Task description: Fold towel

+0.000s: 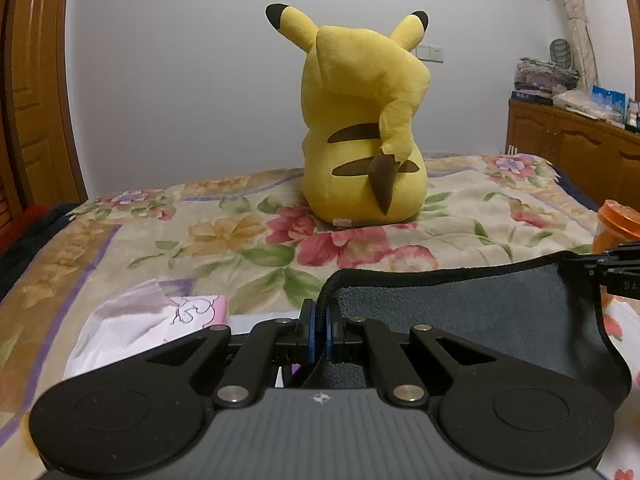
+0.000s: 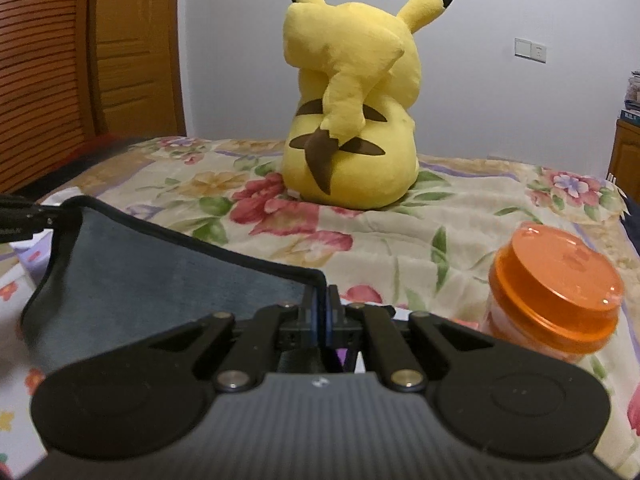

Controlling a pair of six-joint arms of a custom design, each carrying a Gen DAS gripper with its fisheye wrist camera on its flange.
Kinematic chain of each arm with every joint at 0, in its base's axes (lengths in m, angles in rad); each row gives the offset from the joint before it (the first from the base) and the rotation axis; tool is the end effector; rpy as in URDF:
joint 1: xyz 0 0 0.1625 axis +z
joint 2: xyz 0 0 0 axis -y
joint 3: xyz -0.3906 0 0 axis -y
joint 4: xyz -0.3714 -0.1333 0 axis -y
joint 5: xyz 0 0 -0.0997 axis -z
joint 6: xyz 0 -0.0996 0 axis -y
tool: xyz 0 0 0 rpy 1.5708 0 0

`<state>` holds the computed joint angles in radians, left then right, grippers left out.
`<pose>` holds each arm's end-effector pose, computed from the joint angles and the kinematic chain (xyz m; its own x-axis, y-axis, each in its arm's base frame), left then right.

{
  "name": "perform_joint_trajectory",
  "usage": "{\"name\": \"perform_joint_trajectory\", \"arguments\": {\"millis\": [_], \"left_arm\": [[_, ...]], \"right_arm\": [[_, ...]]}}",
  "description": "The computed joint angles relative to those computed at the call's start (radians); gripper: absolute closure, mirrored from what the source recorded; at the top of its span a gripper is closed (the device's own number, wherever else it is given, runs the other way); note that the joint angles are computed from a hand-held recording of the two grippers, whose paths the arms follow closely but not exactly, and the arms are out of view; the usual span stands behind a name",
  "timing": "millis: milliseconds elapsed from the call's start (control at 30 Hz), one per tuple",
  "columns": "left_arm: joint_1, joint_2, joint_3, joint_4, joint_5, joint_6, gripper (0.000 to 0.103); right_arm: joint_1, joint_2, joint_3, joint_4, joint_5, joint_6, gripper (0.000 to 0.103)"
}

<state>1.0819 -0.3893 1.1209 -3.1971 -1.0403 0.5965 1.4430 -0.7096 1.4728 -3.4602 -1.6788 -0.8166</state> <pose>-0.1981 -0.7635 0.0866 -0.6183 0.3572 -0.7001 0.7750 0.4252 -0.4675 0.0327 -0.7069 0.2077 -0.7066 -0.1581 0.6897 -0.6721 0.4548 -0.5844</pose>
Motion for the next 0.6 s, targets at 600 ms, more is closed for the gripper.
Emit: {"name": "perform_joint_trajectory", "arguments": {"millis": [600], "left_arm": [[0.041, 0.122, -0.171, 0.108, 0.042, -0.008, 0.09]], "right_arm": [[-0.024, 0.105, -0.127, 0.048, -0.045, 0.021, 0.093]]}}
